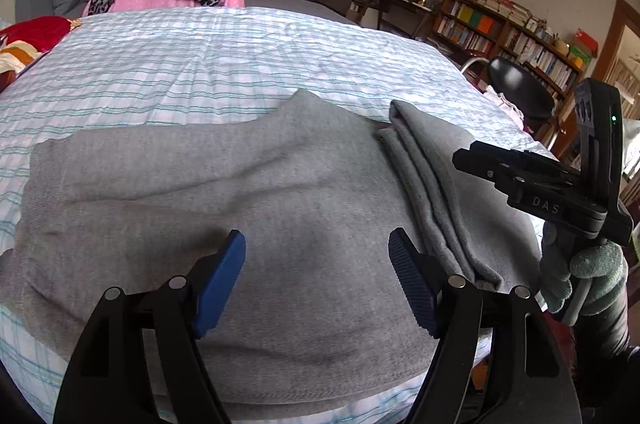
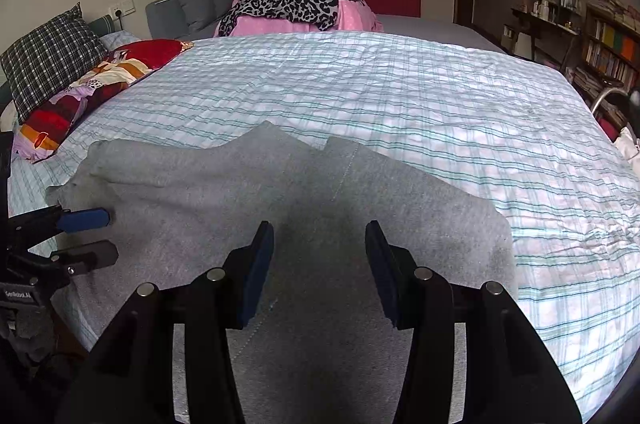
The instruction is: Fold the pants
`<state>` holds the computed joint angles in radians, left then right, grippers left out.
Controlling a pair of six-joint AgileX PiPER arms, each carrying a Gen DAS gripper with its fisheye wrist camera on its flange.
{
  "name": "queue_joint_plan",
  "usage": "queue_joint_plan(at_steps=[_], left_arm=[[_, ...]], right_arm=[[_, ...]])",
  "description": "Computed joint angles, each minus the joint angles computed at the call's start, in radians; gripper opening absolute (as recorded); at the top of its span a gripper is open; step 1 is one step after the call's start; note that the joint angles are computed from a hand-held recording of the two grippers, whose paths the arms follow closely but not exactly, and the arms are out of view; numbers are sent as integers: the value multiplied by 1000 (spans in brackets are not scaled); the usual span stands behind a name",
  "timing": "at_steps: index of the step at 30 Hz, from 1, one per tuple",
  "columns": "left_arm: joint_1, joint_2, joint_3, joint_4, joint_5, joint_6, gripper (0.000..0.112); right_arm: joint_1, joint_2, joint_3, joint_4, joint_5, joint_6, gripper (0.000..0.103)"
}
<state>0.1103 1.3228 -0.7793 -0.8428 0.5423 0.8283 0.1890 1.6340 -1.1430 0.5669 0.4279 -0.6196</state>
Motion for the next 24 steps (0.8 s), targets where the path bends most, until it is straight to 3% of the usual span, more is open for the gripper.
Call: queue_joint_plan(at_steps=[4,12,18,24], left_arm=[[147,-33,-2,3,65,11,79],[474,-100,6,-33,199,150,86],[690,-70,-1,-62,275,236,86],[797,9,-13,-66,362,275,86]], right_arm=[[48,-9,2,30,-2,-9,58],[189,-2,-10,18,-11,23,58],[272,33,-38,8,-7,56,58],[323,55,-45,-10,-22,101,58]])
